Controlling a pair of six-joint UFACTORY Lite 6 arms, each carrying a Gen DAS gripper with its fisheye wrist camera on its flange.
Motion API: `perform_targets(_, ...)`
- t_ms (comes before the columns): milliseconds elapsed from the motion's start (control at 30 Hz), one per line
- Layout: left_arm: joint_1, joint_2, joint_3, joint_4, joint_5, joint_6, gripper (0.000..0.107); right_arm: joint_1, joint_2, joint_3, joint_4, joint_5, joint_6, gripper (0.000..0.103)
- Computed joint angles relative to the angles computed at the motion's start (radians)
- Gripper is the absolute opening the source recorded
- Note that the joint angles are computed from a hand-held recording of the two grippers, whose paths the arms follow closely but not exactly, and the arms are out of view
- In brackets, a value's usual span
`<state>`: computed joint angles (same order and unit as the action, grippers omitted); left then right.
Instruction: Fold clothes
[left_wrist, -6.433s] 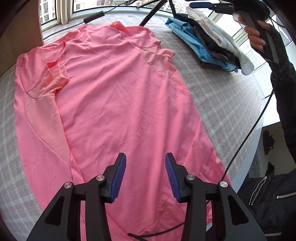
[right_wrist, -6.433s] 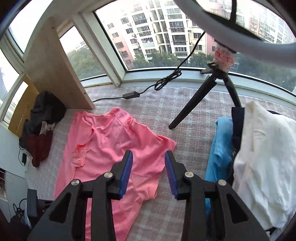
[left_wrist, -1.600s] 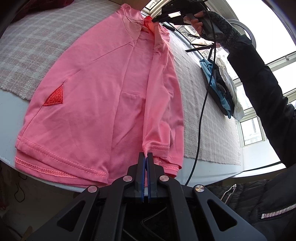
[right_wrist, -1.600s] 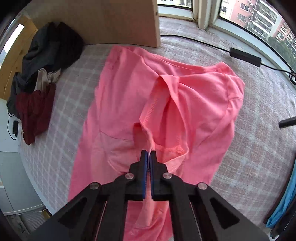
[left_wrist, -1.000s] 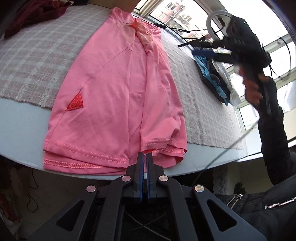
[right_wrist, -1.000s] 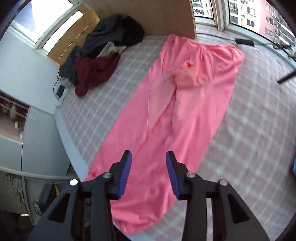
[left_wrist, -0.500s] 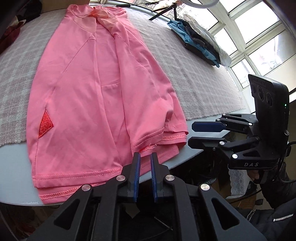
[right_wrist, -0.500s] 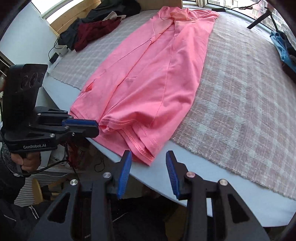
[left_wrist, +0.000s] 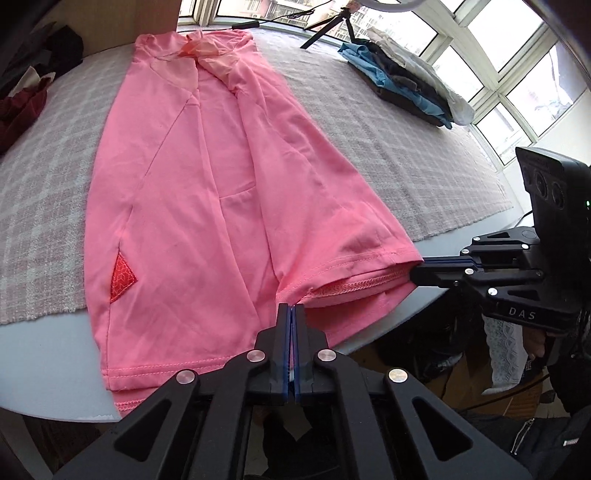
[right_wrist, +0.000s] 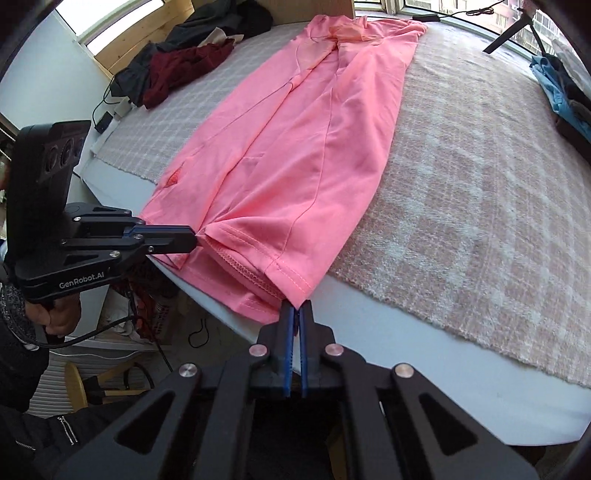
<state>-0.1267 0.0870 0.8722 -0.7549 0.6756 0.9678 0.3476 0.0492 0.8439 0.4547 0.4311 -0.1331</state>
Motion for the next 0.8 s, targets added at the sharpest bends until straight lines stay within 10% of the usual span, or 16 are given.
perform_targets(400, -0.029, 0.051, 0.016, -0.007, -0.014, 0.006, 0.001, 0.001, 0.040, -0.014, -0.037, 0.019, 0.011, 0.003)
perform_targets(533, -0.082, 0.077, 0.051, 0.038, -0.074, -0.061, 0.023, 0.027, 0.016, -0.002, -0.147, 0.030, 0.100, 0.003)
perform_targets(800, -0.136, 0.116, 0.057, 0.113, -0.119, -0.094, 0.001, 0.041, 0.053, 0.038, -0.152, 0.053, 0.098, 0.005)
